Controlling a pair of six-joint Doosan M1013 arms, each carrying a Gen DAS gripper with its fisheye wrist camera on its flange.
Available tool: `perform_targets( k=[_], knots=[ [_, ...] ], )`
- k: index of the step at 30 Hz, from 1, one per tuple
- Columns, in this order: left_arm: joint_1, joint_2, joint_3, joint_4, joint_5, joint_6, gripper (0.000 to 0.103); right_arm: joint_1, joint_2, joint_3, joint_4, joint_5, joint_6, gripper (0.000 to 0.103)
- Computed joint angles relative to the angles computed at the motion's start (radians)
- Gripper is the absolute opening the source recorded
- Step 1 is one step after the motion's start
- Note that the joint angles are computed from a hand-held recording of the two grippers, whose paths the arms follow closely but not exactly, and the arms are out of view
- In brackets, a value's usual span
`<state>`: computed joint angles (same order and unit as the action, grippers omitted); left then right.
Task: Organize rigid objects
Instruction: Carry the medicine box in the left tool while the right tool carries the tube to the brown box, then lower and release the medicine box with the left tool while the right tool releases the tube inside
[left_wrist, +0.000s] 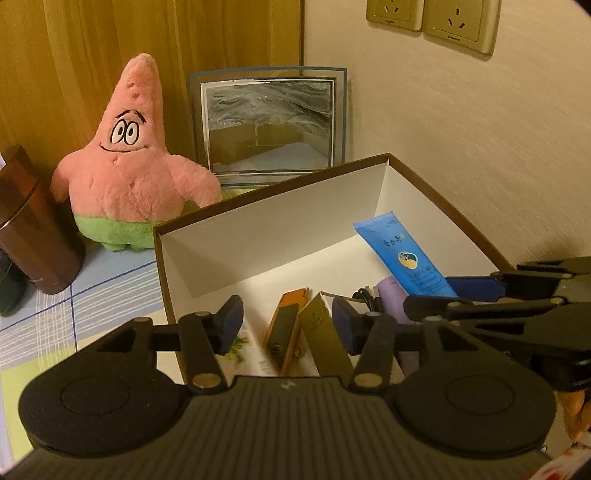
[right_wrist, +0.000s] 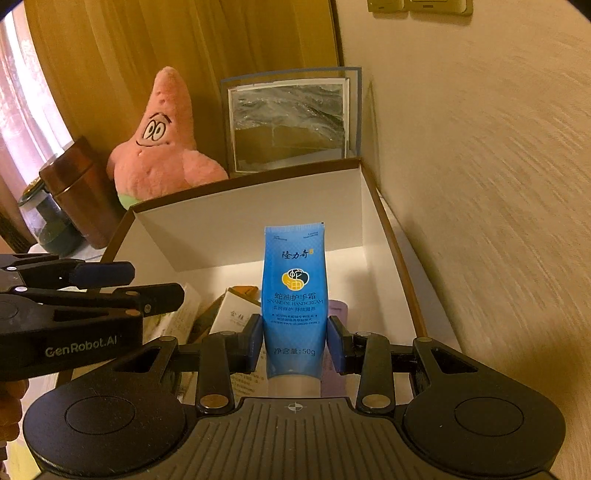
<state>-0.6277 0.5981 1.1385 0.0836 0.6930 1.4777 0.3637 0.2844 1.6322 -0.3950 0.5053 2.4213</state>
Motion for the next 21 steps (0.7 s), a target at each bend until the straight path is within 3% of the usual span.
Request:
perform_targets(
  k=[13,16,21],
  knots=[
    [0.007,-0.011,0.013,0.008,-0.011,-0.020,0.052,-0.006,0.003,-0.003,0.029,-0.003,-0.018,0.035],
    [0.006,-0.014,0.018,0.007,-0.017,-0.011,0.053,-0.005,-0.002,0.008,-0.011,-0.036,0.028,0.035],
    [0.006,-0.020,0.029,0.007,-0.036,-0.011,0.061,-0.002,-0.014,0.020,-0.046,-0.065,0.061,0.047]
  ],
)
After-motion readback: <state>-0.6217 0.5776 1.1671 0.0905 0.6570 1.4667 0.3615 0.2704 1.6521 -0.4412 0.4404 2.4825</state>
